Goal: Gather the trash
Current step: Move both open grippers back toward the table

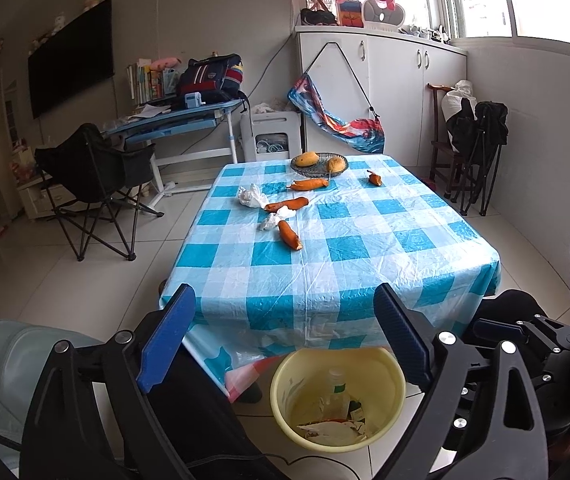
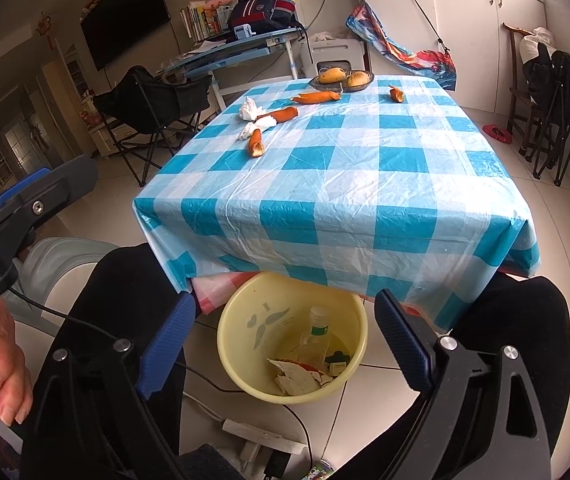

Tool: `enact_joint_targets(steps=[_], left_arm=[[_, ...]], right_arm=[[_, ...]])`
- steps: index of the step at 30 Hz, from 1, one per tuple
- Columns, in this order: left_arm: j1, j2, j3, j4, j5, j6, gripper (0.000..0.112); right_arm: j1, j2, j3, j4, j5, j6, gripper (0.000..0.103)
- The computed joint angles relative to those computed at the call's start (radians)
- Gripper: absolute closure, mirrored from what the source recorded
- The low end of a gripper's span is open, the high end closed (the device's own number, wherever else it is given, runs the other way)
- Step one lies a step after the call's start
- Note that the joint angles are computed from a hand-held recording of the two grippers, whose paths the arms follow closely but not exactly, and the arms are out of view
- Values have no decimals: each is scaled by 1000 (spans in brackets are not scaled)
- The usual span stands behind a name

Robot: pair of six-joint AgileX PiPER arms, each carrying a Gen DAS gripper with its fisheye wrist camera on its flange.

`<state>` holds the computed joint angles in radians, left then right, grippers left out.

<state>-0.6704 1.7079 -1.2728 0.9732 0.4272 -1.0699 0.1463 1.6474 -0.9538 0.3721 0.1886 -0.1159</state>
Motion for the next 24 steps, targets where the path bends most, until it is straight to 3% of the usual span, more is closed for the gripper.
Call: enact_joint_targets(steps=[14, 24], left_arm=[[60, 18, -29, 29, -3, -76, 24], [162, 137, -138, -105, 8, -24, 23]], right_arm=[[14, -9, -19, -80, -43, 40, 16], [-5, 104, -139, 234, -26, -331, 16]])
